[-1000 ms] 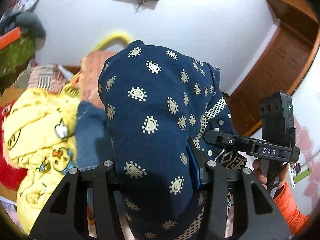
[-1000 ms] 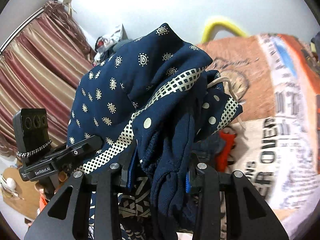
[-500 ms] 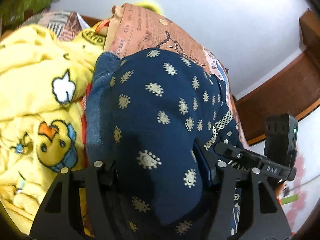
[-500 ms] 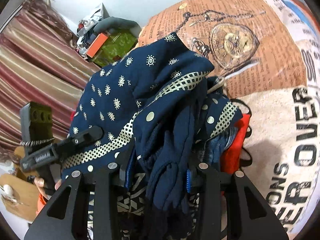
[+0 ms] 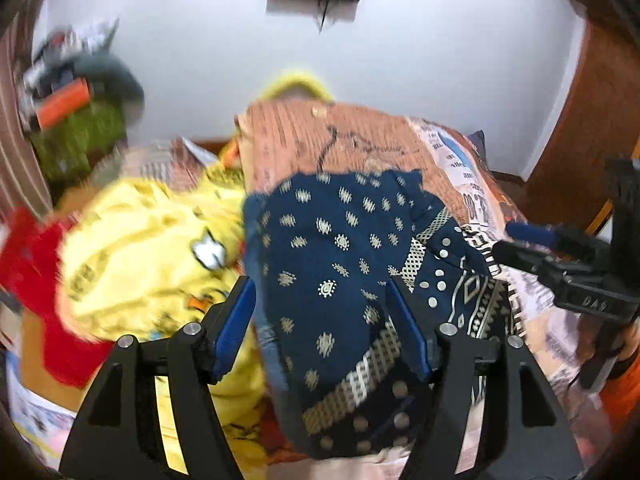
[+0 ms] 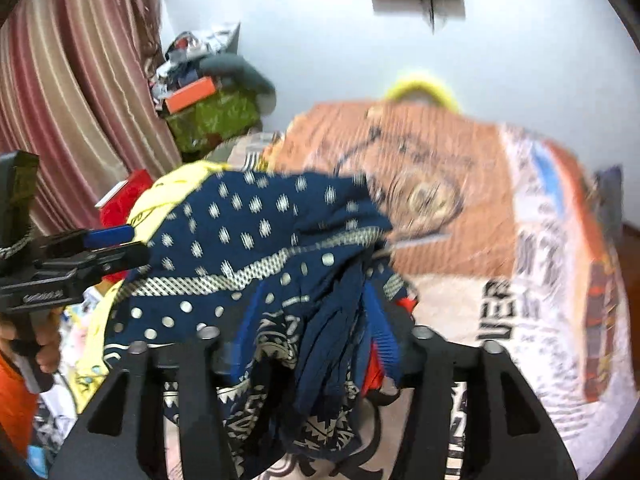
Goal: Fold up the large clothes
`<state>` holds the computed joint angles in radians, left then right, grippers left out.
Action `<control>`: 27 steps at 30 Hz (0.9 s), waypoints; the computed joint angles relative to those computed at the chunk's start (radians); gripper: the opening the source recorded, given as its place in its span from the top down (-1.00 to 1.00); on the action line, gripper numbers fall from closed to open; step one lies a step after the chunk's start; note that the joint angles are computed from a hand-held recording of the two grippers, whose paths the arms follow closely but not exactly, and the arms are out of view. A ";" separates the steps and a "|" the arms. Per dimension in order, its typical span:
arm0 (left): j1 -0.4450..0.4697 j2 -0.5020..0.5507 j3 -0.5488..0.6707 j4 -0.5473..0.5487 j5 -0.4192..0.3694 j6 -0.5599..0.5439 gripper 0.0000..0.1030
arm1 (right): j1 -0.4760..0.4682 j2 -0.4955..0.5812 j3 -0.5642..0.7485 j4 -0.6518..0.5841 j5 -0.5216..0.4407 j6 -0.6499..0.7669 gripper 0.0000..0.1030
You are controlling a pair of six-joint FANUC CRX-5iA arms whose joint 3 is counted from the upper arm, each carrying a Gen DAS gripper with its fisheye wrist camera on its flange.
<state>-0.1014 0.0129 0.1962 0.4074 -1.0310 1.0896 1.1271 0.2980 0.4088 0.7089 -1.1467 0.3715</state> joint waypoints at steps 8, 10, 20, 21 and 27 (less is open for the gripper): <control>-0.035 -0.050 -0.074 -0.093 0.032 -0.013 -0.61 | -0.001 0.119 0.128 -0.043 -0.096 0.148 -0.23; -0.039 -0.050 -0.097 -0.102 0.044 -0.005 -0.72 | -0.012 0.134 0.133 -0.066 -0.143 0.150 -0.23; -0.018 -0.057 -0.185 -0.018 0.087 -0.039 -0.89 | -0.030 -0.054 -0.133 -0.091 -0.002 0.022 -0.42; -0.017 -0.062 -0.188 -0.017 0.084 -0.033 -0.89 | -0.022 -0.065 -0.148 -0.071 -0.007 0.011 -0.42; -0.037 -0.116 -0.189 -0.100 0.077 0.043 -0.88 | 0.033 -0.052 -0.103 -0.008 -0.156 -0.026 -0.42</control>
